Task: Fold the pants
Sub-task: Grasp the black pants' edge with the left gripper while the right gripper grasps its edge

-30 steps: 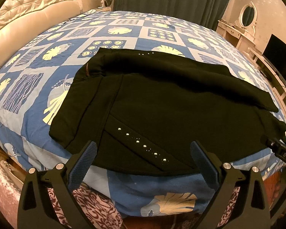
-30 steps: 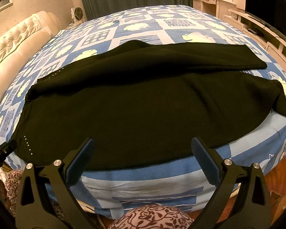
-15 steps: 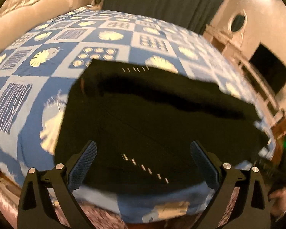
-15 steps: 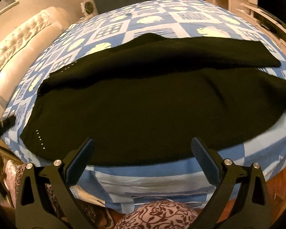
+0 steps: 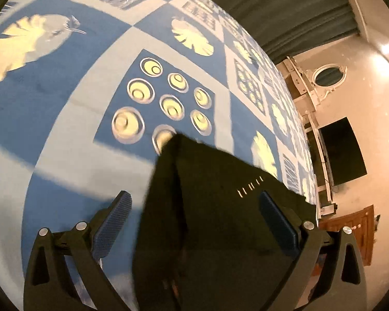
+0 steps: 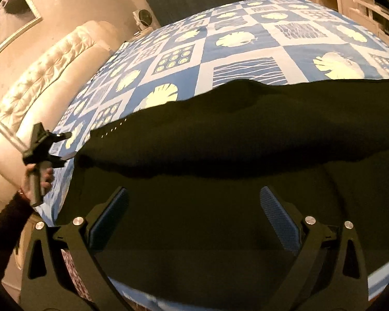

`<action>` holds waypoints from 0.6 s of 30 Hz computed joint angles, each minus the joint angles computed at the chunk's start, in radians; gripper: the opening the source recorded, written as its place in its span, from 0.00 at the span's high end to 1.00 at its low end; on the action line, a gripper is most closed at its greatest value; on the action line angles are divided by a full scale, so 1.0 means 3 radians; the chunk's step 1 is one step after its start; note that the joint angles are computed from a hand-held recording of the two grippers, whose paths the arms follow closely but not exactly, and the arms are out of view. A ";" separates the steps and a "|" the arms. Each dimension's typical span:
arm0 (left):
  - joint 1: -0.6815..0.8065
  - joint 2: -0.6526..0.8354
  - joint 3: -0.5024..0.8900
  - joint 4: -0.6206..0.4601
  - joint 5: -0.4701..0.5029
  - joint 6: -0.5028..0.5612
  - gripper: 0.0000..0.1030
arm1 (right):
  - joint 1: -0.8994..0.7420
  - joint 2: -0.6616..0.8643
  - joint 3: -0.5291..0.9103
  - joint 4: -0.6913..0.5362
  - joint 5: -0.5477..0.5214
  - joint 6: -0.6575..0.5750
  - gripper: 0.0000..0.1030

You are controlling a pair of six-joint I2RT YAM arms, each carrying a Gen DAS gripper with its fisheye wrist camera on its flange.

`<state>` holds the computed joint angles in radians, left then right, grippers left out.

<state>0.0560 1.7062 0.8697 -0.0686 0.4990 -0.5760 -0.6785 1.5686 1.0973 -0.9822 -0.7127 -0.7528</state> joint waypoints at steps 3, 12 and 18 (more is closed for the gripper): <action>0.0028 0.0423 0.0387 -0.0100 -0.0031 0.0213 0.05 | 0.0206 0.0117 0.0066 0.0146 0.0042 0.0223 0.02; -0.0015 0.0812 0.0907 -0.0360 0.0450 0.0782 0.05 | 0.0555 0.0723 0.0553 -0.0209 -0.0254 0.0153 0.02; 0.0076 0.0779 0.0638 0.0034 0.0633 0.0791 0.05 | 0.0699 0.1041 0.1112 -0.0530 -0.0322 -0.0103 0.02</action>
